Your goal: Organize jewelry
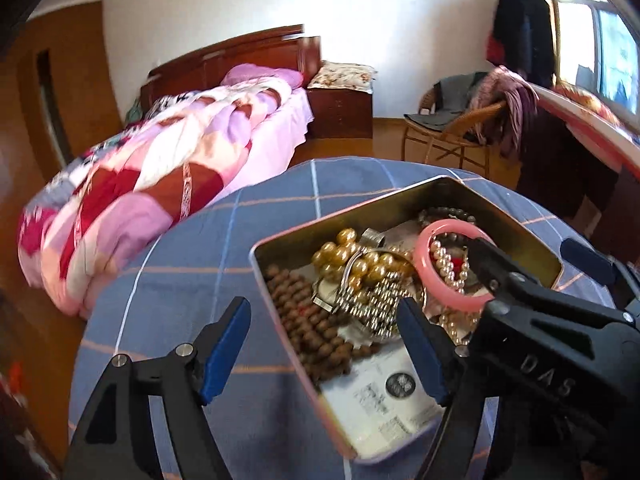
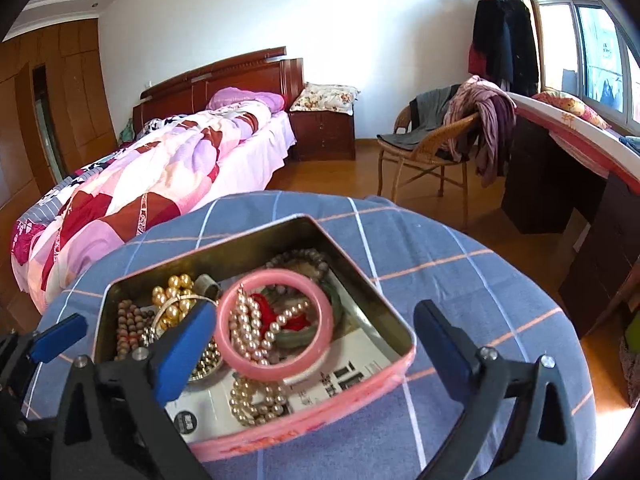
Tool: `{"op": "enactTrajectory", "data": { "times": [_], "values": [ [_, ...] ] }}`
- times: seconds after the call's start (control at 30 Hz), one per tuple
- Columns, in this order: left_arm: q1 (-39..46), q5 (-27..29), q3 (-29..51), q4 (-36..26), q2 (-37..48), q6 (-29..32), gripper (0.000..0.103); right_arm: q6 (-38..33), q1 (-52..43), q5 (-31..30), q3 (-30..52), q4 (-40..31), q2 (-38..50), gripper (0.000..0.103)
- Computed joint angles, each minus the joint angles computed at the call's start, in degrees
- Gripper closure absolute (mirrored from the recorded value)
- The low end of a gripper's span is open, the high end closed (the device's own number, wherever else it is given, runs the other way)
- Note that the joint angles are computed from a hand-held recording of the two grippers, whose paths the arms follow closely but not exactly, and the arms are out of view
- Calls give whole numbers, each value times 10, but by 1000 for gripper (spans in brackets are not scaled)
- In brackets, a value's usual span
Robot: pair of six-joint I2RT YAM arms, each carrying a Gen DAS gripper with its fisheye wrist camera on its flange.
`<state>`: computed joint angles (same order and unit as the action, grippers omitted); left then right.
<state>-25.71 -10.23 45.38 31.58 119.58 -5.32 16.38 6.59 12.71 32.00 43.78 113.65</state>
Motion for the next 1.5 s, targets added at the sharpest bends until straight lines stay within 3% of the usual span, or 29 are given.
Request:
{"op": "enactTrajectory", "data": {
  "times": [0.4,0.7,1.0,1.1,1.23,1.37,1.5],
  "values": [
    [-17,-24,-142,150,-41,-33,28,-4,44,63,-109,88,-56,2],
    [-16,-35,-222,210,-79,-25,28,23,81,97,-188,132,-94,2],
    [-34,-48,-295,259,-101,-49,28,41,152,172,-249,97,-179,2],
    [-35,-46,-325,261,-137,-59,28,58,183,197,-273,66,-235,2],
    [-47,-66,-372,255,-211,-68,28,84,233,245,-292,-27,-347,2],
    [-51,-62,-409,201,-324,-72,27,110,283,296,-291,-151,-471,0],
    [-69,-85,-435,107,-474,-76,20,129,347,361,-271,-289,-588,0]
  ]
}}
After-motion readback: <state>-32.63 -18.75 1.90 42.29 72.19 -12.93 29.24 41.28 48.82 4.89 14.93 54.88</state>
